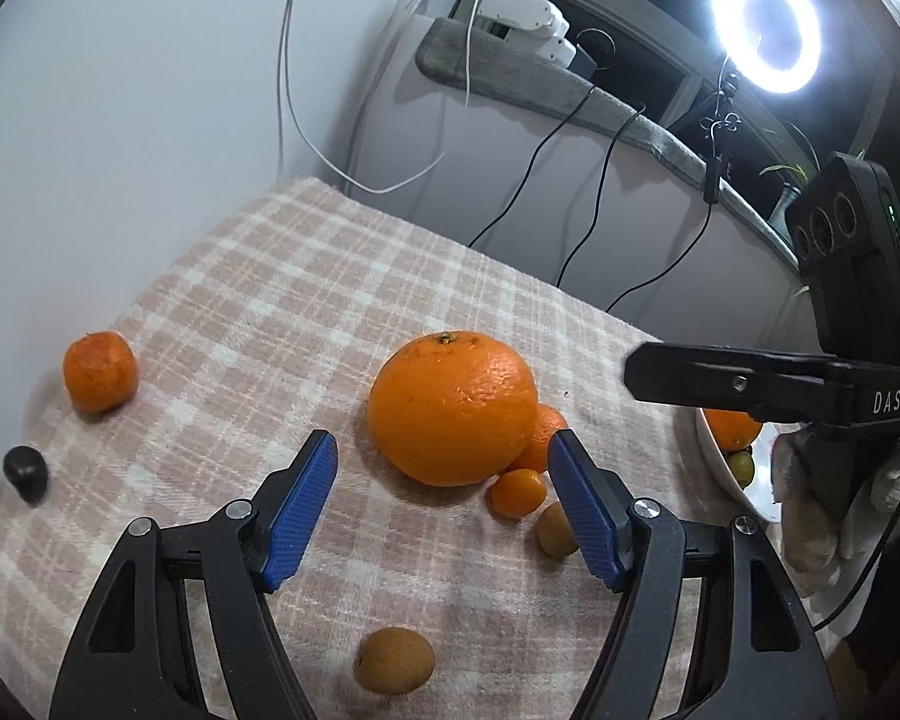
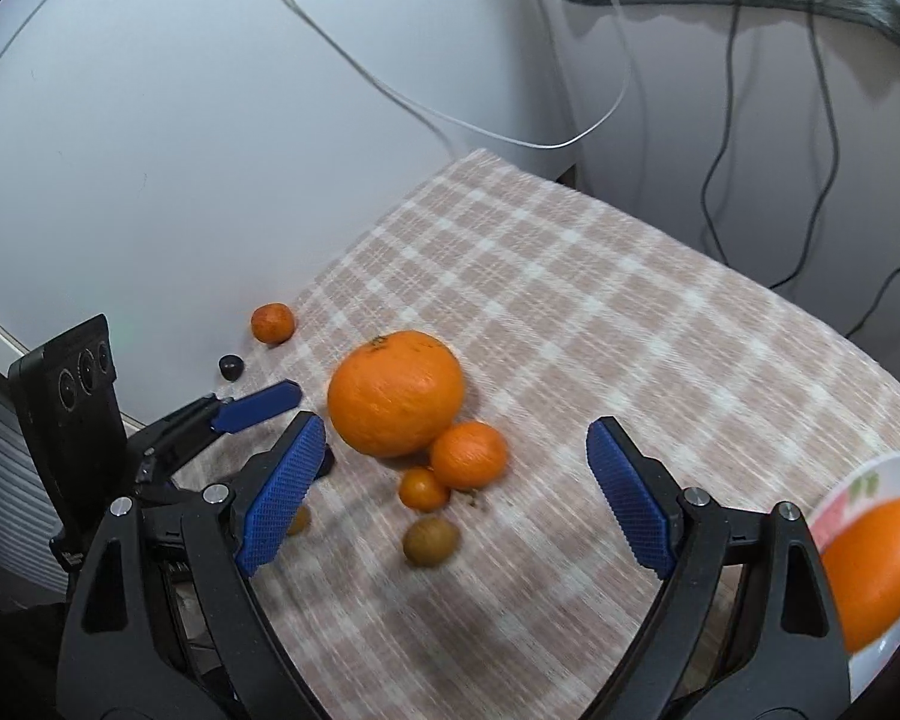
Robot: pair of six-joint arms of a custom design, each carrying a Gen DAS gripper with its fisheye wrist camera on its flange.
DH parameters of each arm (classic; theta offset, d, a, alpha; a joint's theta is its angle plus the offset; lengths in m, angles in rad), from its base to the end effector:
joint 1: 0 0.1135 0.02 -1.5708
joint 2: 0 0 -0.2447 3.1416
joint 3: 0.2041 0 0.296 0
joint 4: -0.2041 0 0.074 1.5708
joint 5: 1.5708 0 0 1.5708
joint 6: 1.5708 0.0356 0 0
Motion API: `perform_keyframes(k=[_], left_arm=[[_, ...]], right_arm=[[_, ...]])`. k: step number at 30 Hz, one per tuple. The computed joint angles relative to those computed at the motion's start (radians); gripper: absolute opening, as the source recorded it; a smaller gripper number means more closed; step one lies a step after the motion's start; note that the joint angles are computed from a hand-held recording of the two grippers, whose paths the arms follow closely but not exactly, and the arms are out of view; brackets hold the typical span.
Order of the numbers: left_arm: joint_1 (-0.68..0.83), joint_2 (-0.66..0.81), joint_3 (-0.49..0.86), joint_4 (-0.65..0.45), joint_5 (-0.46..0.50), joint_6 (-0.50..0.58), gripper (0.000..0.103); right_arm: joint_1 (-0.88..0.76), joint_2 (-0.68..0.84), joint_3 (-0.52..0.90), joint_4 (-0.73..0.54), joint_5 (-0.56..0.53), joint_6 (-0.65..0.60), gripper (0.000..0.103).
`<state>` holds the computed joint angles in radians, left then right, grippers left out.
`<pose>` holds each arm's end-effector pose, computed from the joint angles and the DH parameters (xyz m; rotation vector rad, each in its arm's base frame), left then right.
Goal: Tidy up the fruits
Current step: 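Close the right gripper on the large orange and lift it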
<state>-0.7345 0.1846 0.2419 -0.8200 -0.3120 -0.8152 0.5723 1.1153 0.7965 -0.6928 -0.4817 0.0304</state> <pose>0.1137 -0.0880 0.1604 -0.2497 2.3140 -0.4337 0.2117 0.1560 0.2099 -0.8814 2.4810 0.8398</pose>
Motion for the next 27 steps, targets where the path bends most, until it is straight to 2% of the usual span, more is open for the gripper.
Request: perform_keyframes(k=[12, 16, 27], left_arm=[[0.085, 0.048, -0.017, 0.085, 0.101, 0.038, 0.073], [0.096, 0.070, -0.017, 0.107, 0.117, 0.048, 0.073], [0.142, 0.083, -0.031, 0.135, 0.167, 0.059, 0.073]], right_arm=[[0.079, 0.186, 0.083, 0.046, -0.038, 0.030, 0.091], [0.096, 0.214, 0.096, 0.047, -0.046, 0.027, 0.085], [0.114, 0.256, 0.102, 0.065, -0.043, 0.017, 0.078]])
